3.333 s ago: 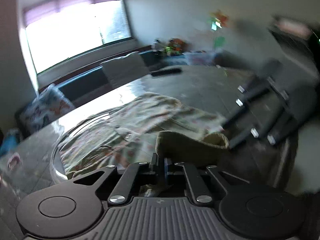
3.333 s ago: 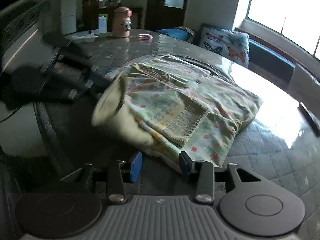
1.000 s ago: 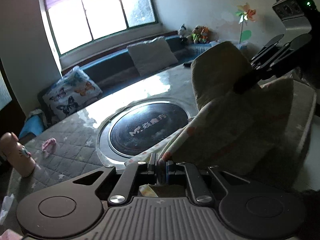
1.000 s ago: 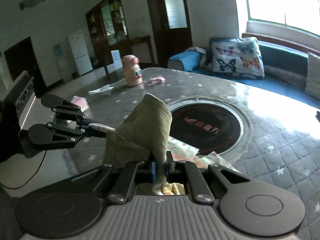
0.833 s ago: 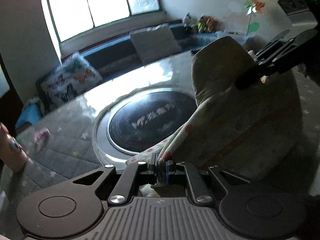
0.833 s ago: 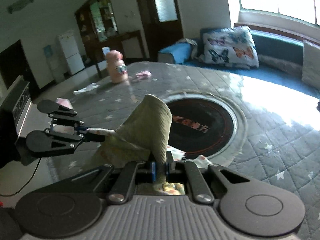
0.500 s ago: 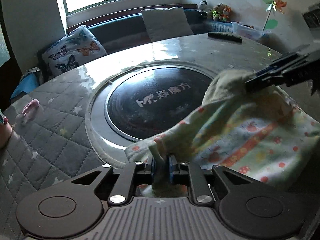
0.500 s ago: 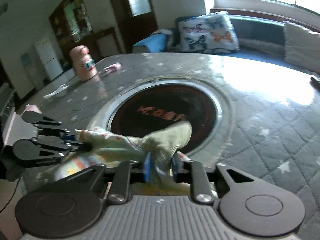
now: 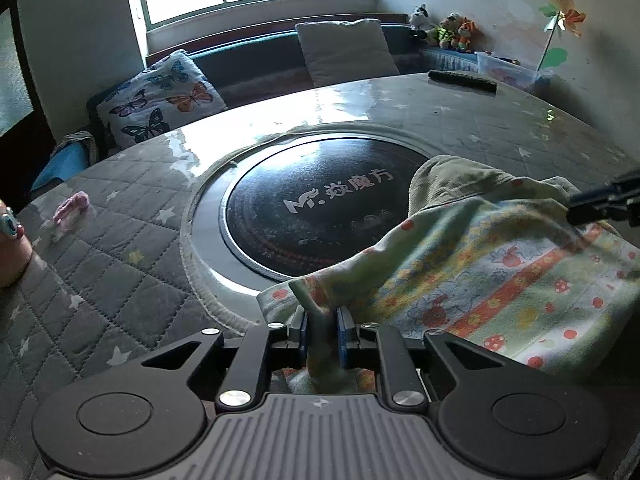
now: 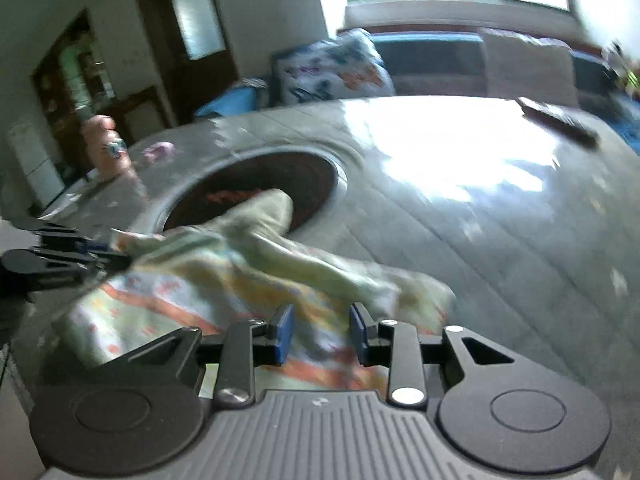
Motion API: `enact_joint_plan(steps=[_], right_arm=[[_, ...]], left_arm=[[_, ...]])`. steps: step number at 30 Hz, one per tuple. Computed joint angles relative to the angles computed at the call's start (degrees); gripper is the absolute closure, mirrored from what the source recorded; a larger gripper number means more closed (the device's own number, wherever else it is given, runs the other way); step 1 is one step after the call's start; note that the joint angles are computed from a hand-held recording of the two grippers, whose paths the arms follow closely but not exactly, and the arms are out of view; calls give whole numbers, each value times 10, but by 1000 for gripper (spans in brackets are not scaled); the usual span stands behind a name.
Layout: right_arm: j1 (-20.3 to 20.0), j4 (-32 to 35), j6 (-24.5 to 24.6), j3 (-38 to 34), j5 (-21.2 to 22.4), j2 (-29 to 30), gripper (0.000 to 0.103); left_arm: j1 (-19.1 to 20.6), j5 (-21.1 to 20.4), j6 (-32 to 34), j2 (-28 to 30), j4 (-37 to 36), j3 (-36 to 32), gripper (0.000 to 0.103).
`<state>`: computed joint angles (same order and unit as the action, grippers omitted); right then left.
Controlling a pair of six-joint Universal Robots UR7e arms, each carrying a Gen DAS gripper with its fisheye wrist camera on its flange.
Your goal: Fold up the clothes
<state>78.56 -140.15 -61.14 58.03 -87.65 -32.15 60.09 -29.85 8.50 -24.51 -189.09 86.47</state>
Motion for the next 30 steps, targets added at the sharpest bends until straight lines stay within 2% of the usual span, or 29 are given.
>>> enact_joint_plan(steps=[3, 7, 9, 12, 14, 15, 16, 20, 23, 25, 27, 30], right_arm=[[-4, -17, 16, -1, 5, 0, 73], [-4, -19, 20, -5, 28, 2, 73], [0, -32, 27, -14, 21, 12, 73], [1, -38, 64, -32, 6, 28, 73], [-1, -40, 77, -34, 6, 31, 73], [-2, -40, 81, -34, 8, 32, 74], [-3, -42, 81, -33, 10, 31, 75], [-4, -56, 73, -23, 15, 29, 93], [-3, -78, 59, -8, 14, 24, 98], [0, -118, 35, 12, 3, 21, 99], [2, -148, 18, 21, -9, 24, 99], [4, -158, 14, 23, -15, 25, 98]], left_arm=[[-4, 17, -16, -3, -1, 9, 89], [-7, 17, -36, -12, -7, 18, 89], [-8, 18, -44, -16, -10, 22, 88], [-7, 16, -24, -9, -22, 8, 88], [-2, 12, -26, -5, -13, -4, 85], [0, 10, -27, -3, -8, -10, 78], [3, 8, -33, -2, -2, -14, 71], [12, 0, -55, 2, 8, -24, 69], [13, -2, -51, 5, -8, -24, 82], [10, 9, -34, 11, -15, -29, 90], [8, 27, -23, 18, -19, -34, 93], [6, 44, -23, 19, -16, -34, 93]])
